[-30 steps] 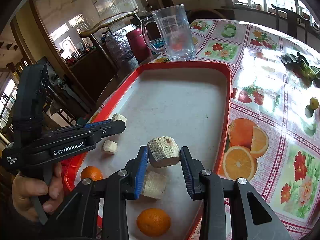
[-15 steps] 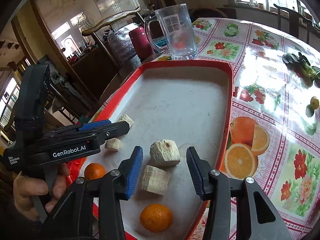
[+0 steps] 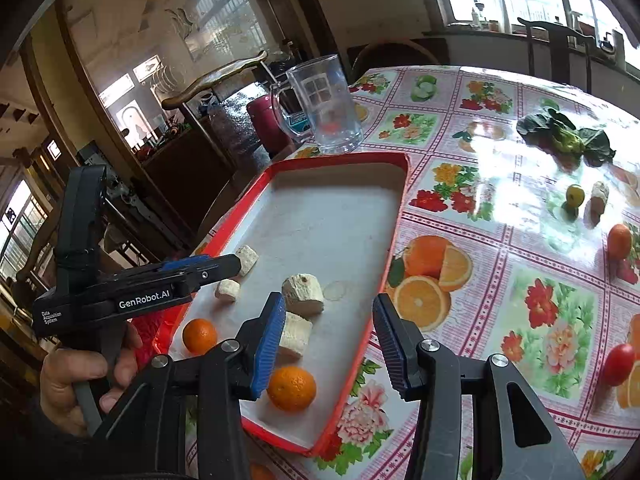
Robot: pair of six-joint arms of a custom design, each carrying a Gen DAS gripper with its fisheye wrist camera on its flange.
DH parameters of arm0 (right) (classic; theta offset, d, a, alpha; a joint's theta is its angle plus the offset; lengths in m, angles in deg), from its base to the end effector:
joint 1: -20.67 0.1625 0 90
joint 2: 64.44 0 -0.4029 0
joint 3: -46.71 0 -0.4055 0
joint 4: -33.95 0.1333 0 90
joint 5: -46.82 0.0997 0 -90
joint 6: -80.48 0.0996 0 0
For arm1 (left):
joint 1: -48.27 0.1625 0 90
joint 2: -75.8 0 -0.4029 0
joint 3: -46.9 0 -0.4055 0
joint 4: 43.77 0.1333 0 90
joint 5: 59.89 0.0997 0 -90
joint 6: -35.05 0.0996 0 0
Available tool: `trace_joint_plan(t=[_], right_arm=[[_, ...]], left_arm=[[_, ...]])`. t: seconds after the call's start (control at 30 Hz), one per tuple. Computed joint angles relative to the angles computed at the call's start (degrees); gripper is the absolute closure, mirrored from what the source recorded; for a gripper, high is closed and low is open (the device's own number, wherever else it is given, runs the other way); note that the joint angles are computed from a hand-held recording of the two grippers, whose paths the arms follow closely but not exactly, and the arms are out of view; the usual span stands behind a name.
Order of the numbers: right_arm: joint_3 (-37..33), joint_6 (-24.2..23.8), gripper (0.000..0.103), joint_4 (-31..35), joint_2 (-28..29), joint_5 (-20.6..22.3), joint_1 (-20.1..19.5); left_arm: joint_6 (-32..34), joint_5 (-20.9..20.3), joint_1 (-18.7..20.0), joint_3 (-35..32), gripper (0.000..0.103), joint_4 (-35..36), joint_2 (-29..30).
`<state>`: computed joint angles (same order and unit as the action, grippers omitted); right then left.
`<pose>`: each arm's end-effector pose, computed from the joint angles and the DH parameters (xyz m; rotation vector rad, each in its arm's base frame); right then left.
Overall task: Organize fruits
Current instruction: 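Move both open tools back over the table toward the remaining fruit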
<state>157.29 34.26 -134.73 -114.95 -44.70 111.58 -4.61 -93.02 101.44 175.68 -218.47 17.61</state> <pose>0.1399 -0.5827 0.0595 1.1780 -2.7169 0.4326 -0.1005 -0.4958 0.0939 -0.2119 2.3071 -0.9995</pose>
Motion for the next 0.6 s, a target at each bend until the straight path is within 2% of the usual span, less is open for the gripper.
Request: trace_joint_plan(t=[0.27,0.6], right_arm=[[2.2,0.1,0.055,-1.6,-4.7,0.4,-3.2],[3.5,0.4,0.055,-3.5,-9.1,-0.5,-8.1]], left_arm=[[1.9,-0.8,-1.8,-2.3,0.052,-0.5,2.8],[5.6,-4.3,-3.2,-7.3,0.052,-0.5,8.6]])
